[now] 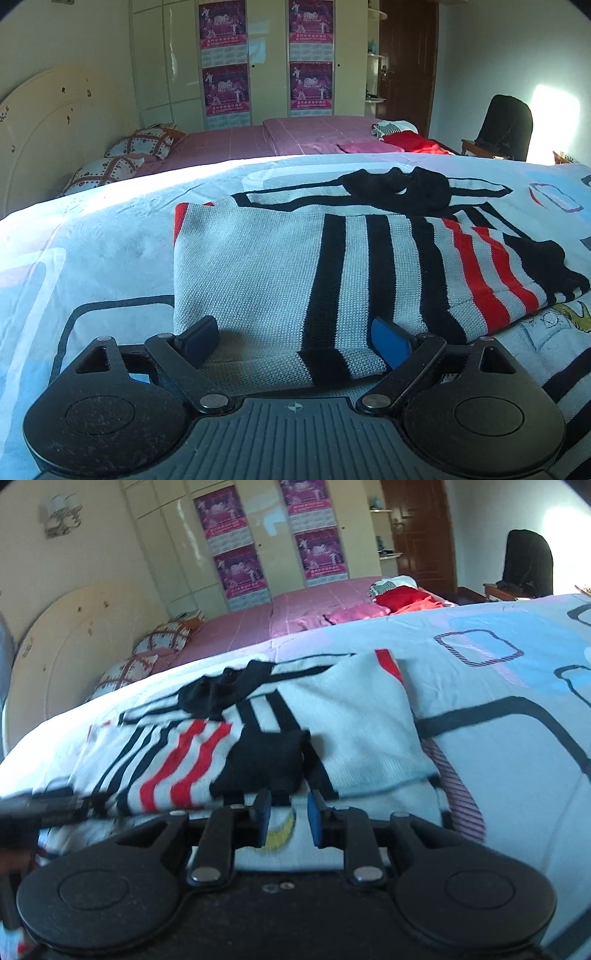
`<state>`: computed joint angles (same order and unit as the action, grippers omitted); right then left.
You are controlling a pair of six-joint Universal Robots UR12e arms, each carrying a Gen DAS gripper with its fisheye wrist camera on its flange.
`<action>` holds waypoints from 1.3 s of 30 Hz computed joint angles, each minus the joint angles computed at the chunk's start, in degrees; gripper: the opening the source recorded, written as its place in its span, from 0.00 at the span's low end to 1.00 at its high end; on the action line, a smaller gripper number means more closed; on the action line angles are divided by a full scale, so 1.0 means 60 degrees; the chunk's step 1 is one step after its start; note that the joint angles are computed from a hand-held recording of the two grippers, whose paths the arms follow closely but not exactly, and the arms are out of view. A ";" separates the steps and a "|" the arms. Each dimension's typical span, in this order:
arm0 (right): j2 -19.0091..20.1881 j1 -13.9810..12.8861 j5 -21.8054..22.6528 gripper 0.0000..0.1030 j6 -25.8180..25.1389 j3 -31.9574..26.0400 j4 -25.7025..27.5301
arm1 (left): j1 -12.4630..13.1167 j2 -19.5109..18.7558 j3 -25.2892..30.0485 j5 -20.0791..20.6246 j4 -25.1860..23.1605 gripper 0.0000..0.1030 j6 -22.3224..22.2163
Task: Fold small clothes
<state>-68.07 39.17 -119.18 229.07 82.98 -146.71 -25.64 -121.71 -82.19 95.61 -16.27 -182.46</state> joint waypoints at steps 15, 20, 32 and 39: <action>0.0417 -0.0333 0.0571 0.09 0.0034 -0.0129 -0.0516 | 0.0035 0.0068 -0.0117 0.0073 0.0241 0.87 0.0042; 0.0401 -0.0144 0.0212 0.09 -0.0479 -0.0139 0.0004 | 0.0057 0.0077 -0.0213 0.0029 0.0280 0.88 0.0130; -0.0821 0.0119 -0.0025 0.42 0.0329 0.1307 -0.1364 | 0.0335 0.1509 -0.1861 -0.1014 0.0555 0.89 -0.0185; -0.2491 0.0890 0.0065 0.46 0.2471 0.3144 -0.0562 | 0.0644 0.3365 -0.4405 -0.1944 0.1328 0.85 -0.2357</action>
<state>-83.02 44.51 -118.79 243.90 101.84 -150.08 -21.78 -101.52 -108.62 83.95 -8.30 -196.61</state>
